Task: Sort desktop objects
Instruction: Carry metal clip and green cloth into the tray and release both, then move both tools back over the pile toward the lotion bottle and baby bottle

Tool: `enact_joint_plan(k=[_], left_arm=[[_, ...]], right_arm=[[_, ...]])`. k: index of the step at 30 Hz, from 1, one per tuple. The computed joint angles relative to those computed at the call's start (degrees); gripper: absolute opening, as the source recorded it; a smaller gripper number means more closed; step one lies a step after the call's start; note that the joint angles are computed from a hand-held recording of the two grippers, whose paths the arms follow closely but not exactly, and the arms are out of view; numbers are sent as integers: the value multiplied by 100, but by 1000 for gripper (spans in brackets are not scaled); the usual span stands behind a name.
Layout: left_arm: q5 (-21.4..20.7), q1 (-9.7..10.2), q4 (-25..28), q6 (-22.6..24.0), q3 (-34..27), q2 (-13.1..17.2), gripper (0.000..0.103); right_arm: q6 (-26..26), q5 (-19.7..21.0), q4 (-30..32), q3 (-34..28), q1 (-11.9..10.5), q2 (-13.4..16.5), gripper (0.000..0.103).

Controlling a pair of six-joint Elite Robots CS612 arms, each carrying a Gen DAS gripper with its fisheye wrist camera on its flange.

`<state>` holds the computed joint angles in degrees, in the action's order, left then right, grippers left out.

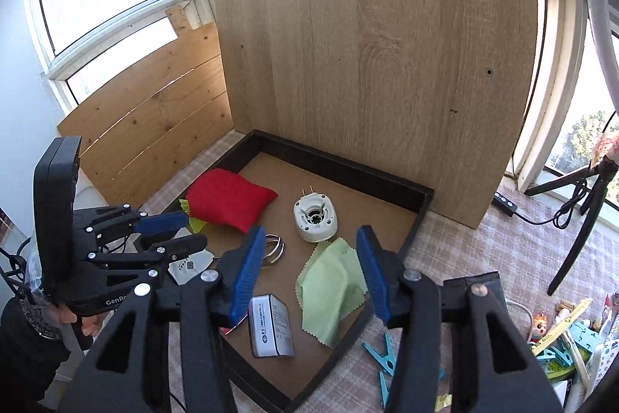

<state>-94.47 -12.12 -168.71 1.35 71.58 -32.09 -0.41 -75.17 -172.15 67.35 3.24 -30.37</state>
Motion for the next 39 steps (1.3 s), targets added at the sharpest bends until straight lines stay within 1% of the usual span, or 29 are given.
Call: enact_joint_plan(k=[3,8,15,21,25,30,33,36,39], left_arm=[[-68,-25,-116,43,113,-71,34],[-279,-118,-252,206,321,-184,34],[-572,-336,-211,663,528,-295,34],[-866,-536,31,984,608,-344,34],[-1020,-666,182,1115,644,-358,34],[-1135,-844,432,1266,643,-342,34],[-1280,-933,765,1232,520,-288,34],[-1387,-1031,1087,1117,330,-209,34],[-1355,-1163,1332,960,135,-121,34]], right_arm=[[-22,-82,-144,277,-60,-156,48],[105,-171,-366,820,-221,-452,48],[212,-546,-708,1714,-441,-900,48],[579,-967,-1024,2558,-713,-1274,47],[944,-1103,-1232,3118,-925,-1484,44],[987,-1211,-1289,3620,-1044,-1622,36],[979,-1123,-1303,3833,-1068,-1638,33],[760,-1115,-1225,3932,-1017,-1616,31],[448,-1143,-1130,3922,-959,-1576,30]])
